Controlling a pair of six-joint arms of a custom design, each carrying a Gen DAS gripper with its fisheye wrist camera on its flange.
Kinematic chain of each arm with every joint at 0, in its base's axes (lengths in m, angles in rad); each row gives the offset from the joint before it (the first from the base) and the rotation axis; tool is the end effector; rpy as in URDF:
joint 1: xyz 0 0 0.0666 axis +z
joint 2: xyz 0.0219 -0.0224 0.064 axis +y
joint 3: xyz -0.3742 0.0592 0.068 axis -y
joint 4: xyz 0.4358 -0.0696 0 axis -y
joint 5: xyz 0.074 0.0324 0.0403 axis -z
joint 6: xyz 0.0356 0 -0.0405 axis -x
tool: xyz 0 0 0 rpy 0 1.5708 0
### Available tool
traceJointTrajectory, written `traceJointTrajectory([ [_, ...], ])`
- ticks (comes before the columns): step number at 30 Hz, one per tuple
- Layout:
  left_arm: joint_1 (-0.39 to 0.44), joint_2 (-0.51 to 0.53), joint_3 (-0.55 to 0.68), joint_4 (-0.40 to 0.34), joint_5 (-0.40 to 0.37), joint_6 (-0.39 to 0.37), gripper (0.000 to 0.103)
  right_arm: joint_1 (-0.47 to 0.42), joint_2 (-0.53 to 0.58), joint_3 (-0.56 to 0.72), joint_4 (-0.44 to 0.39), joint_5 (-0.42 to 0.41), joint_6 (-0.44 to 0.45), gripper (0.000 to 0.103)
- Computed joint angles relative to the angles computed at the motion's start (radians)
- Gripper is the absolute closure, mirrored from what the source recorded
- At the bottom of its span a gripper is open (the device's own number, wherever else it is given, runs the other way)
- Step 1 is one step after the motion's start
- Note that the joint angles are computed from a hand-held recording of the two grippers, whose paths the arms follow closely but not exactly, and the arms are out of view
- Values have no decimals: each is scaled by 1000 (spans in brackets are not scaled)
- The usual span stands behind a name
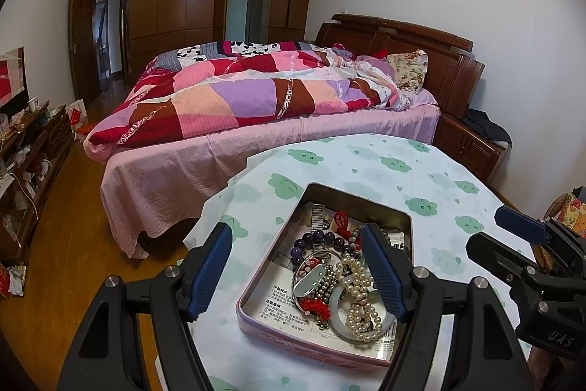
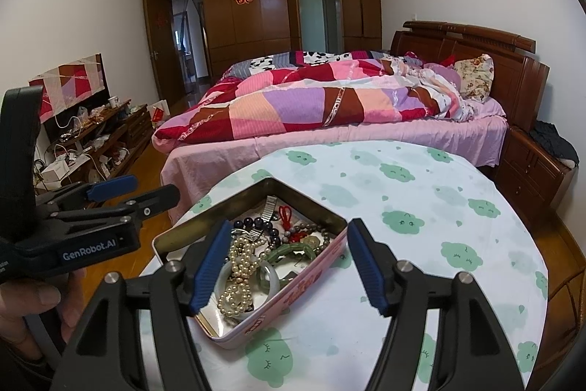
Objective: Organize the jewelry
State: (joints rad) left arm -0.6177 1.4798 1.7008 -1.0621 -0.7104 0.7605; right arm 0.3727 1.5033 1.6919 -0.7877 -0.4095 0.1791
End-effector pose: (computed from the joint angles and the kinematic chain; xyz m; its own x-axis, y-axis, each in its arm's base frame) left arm 0.4599 -0.2988 0.5296 -0.4986 -0.2868 -0.8180 -0.3575 0.9277 -0.1073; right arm 0.5357 0.2242 0.5299 -0.4027 -0.3329 -0.8526 -0.7236 0.6863 0.0738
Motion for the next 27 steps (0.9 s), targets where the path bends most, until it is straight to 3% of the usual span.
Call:
traceJointTrajectory([
  [25, -3, -13, -17, -2, 6, 9, 30, 1, 0, 7, -2, 3, -2, 33],
  [27, -7, -18, -24, -12, -19, 20, 30, 1, 2, 10, -4, 3, -1, 32],
])
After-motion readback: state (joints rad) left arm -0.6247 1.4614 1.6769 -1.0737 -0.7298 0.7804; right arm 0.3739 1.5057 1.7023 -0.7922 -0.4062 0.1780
